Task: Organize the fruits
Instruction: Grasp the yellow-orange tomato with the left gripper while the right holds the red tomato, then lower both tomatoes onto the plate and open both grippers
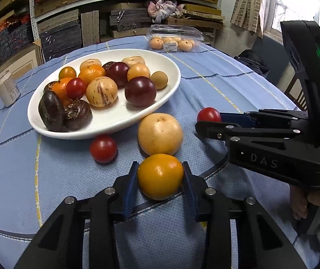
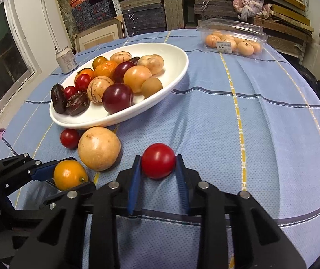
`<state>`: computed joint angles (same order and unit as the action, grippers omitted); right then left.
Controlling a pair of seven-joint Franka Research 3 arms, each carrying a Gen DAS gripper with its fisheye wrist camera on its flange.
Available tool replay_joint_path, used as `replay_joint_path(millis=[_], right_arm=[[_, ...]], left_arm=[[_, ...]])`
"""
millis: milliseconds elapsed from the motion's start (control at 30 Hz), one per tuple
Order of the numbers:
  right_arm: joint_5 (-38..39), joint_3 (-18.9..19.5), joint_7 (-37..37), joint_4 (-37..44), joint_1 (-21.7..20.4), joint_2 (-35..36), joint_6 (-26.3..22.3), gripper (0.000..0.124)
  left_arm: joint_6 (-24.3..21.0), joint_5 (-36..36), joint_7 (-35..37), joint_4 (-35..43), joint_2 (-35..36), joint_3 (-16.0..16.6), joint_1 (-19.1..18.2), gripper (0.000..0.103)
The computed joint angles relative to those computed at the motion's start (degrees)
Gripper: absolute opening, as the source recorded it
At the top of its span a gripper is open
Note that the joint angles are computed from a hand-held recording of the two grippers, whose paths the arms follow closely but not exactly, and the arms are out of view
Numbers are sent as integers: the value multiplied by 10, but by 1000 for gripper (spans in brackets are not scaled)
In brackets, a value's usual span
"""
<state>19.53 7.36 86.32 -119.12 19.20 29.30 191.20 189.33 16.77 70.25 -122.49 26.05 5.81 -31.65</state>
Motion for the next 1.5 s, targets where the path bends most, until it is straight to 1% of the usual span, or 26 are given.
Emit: replay_joint_path(millis=[100, 167, 200, 233, 300, 333, 400, 433, 500, 533, 733, 833, 900, 933, 967, 1000, 1033, 1100, 1167, 1233, 1267, 1333, 1367, 1400, 1433, 1500], right_arm=[[-8, 30, 4, -9, -31, -3, 18, 29], [-26, 77, 22, -31, -82, -12, 62, 29], [-52, 116, 47, -46, -127, -16, 94, 29], [-73, 136, 67, -54, -151, -18, 114, 29], [-104, 150, 99, -56, -172, -21, 138, 29], [-111, 145, 106, -49, -168, -22, 141, 29], [-118, 124, 108, -25, -147, -22, 123, 29], [-112, 101, 101, -5, -122, -18, 109, 29], [-102, 62, 87, 40, -79, -3, 77, 29], [-99, 56, 82, 57, -70, 5, 63, 29], [-74, 14, 37, 178, -12, 67, -8, 29], [-56, -19, 22, 218, 22, 90, -26, 29], [-52, -22, 10, 237, 26, 104, -35, 31], [-47, -29, 7, 239, 32, 106, -32, 46], [-36, -54, 12, 235, 53, 107, -23, 56], [-28, -64, 11, 228, 61, 105, -11, 59], [-26, -54, 6, 219, 51, 100, -1, 60], [-20, -30, 2, 201, 28, 89, 14, 60], [-16, -6, 2, 173, 6, 73, 41, 60], [-13, 1, 1, 143, -1, 55, 66, 61], [-8, 0, 1, 129, 1, 47, 79, 64], [-11, 19, 14, 88, -16, 30, 116, 67], [-17, 27, 22, 72, -24, 24, 125, 68], [-22, 34, 30, 54, -30, 17, 135, 68], [-26, 34, 35, 39, -32, 10, 143, 68], [-22, 26, 38, 9, -21, -1, 156, 68]], left_arm=[[16, -14, -5, -11, -8, 32, -29, 38], [40, -39, 2, -29, -21, 64, -59, 38], [51, -53, 6, -36, -30, 70, -63, 38], [59, -66, 9, -41, -36, 74, -64, 38], [59, -116, 29, -38, -38, 124, -109, 38], [54, -150, 46, -32, -36, 140, -123, 38], [35, -147, 26, -9, -31, 151, -116, 38], [24, -182, 45, 8, -21, 173, -135, 38], [5, -191, 41, 33, -4, 207, -156, 38], [-2, -187, 33, 42, 0, 211, -156, 38], [-37, -148, -7, 116, 39, 186, -109, 38], [-56, -126, -25, 154, 65, 191, -109, 38], [-61, -116, -46, 173, 83, 207, -118, 39], [-60, -113, -60, 178, 90, 219, -126, 45], [-67, -110, -68, 184, 92, 213, -119, 49], [-66, -104, -71, 182, 88, 200, -106, 62], [-58, -117, -59, 175, 83, 192, -99, 68], [-46, -84, -94, 156, 74, 213, -113, 68], [-34, -70, -107, 131, 55, 214, -112, 68], [-18, -59, -124, 102, 37, 221, -118, 69], [-9, -57, -132, 80, 26, 234, -130, 70], [3, -64, -134, 51, 17, 265, -163, 71], [10, -75, -132, 32, 15, 295, -197, 71], [14, -84, -125, 18, 13, 310, -216, 71], [17, -93, -118, 7, 11, 321, -231, 71], [27, -115, -103, -20, 10, 354, -278, 71]])
